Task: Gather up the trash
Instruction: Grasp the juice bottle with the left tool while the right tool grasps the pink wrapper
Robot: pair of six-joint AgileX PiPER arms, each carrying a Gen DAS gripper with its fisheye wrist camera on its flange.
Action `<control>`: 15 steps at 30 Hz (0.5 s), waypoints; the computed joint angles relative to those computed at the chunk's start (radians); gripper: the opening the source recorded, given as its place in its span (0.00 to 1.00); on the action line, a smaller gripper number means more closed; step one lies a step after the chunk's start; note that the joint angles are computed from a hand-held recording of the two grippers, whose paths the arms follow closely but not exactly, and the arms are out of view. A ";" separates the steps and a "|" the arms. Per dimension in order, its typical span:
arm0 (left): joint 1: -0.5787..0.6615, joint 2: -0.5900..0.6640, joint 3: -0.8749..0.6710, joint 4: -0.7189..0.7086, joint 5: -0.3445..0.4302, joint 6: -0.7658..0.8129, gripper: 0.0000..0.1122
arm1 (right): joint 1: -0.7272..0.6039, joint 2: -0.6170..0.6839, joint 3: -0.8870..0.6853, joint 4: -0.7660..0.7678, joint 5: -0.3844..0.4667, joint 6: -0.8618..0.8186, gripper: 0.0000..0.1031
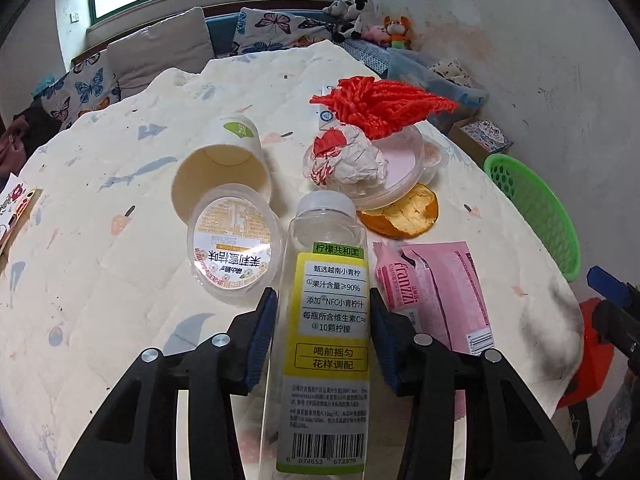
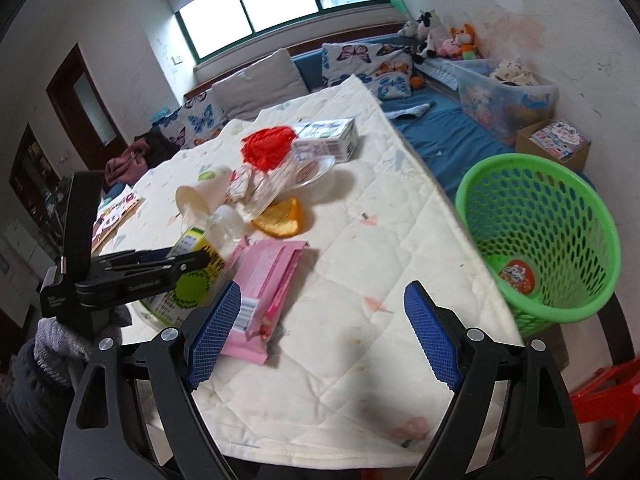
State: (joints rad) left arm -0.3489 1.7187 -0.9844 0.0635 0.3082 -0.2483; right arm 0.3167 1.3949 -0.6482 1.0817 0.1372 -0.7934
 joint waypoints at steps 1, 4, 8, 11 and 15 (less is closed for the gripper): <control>0.004 -0.004 0.005 -0.019 -0.005 0.021 0.39 | 0.014 0.006 -0.002 -0.017 -0.006 0.021 0.81; 0.022 -0.020 0.023 -0.146 -0.020 0.144 0.39 | 0.036 0.032 -0.016 0.012 0.004 0.003 0.81; 0.033 -0.072 0.072 -0.252 -0.047 0.252 0.38 | 0.070 0.081 -0.052 -0.004 0.016 0.034 0.81; 0.048 -0.120 0.107 -0.369 -0.053 0.366 0.38 | 0.100 0.130 -0.082 -0.021 0.020 0.066 0.81; 0.073 -0.186 0.146 -0.437 -0.057 0.435 0.38 | 0.122 0.192 -0.128 0.016 0.042 0.052 0.81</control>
State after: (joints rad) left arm -0.2763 1.5332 -0.8381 -0.3736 0.2516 0.1864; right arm 0.4384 1.5867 -0.7757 1.0977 0.1792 -0.7412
